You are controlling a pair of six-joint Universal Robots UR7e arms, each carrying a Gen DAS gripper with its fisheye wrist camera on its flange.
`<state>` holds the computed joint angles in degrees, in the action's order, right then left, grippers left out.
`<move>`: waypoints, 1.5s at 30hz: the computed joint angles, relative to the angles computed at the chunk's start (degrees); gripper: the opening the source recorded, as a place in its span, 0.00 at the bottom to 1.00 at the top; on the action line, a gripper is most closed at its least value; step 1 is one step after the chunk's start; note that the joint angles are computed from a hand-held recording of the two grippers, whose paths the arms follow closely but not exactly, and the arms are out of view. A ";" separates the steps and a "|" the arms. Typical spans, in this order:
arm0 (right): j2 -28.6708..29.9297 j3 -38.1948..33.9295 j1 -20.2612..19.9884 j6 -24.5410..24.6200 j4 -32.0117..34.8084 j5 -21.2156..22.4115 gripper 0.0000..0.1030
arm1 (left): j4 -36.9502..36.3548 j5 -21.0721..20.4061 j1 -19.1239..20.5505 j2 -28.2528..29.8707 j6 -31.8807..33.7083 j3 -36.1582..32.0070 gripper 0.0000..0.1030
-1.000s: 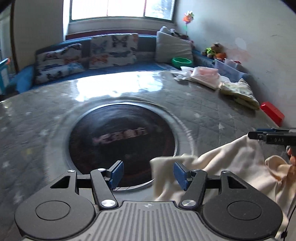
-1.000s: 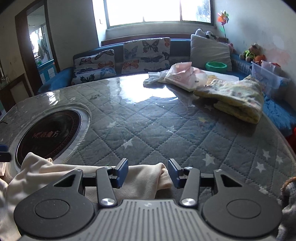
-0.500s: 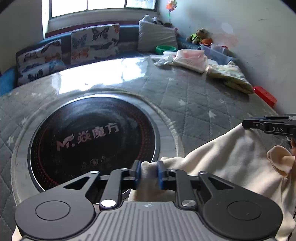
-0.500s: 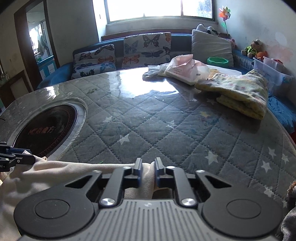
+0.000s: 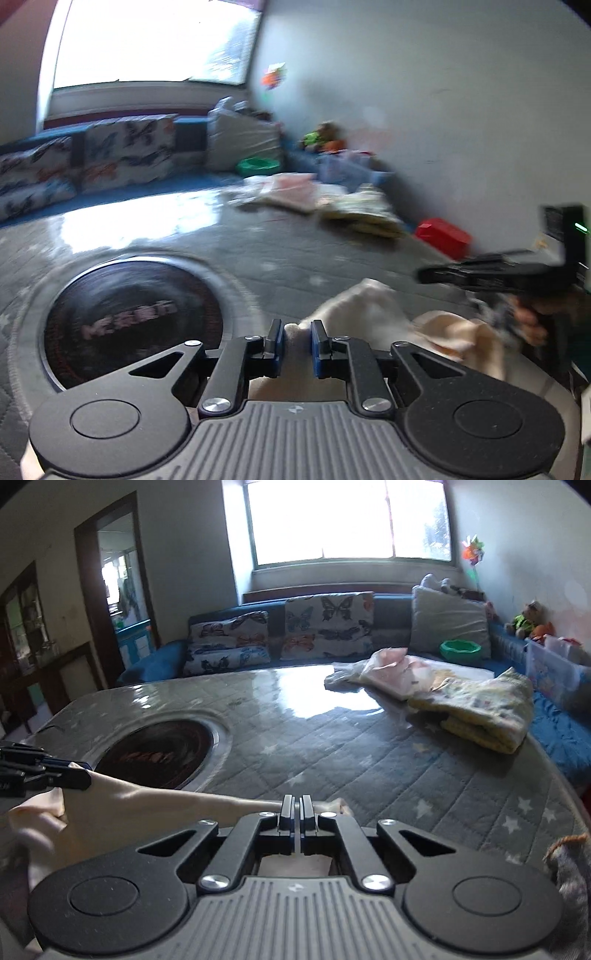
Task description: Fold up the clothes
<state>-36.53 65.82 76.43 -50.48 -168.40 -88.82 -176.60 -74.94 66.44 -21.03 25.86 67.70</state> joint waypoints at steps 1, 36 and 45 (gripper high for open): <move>-0.89 1.72 -0.02 -0.78 -0.43 0.04 0.02 | -0.78 -1.28 -0.11 -0.92 1.29 2.11 0.16; 3.62 -5.05 -0.06 -3.31 -0.55 -5.82 0.38 | 4.92 10.27 -1.39 -3.00 -7.77 9.85 0.18; 8.47 -14.92 0.34 -0.06 9.14 -7.27 0.10 | -4.39 15.46 -2.43 -1.39 -2.38 8.41 0.10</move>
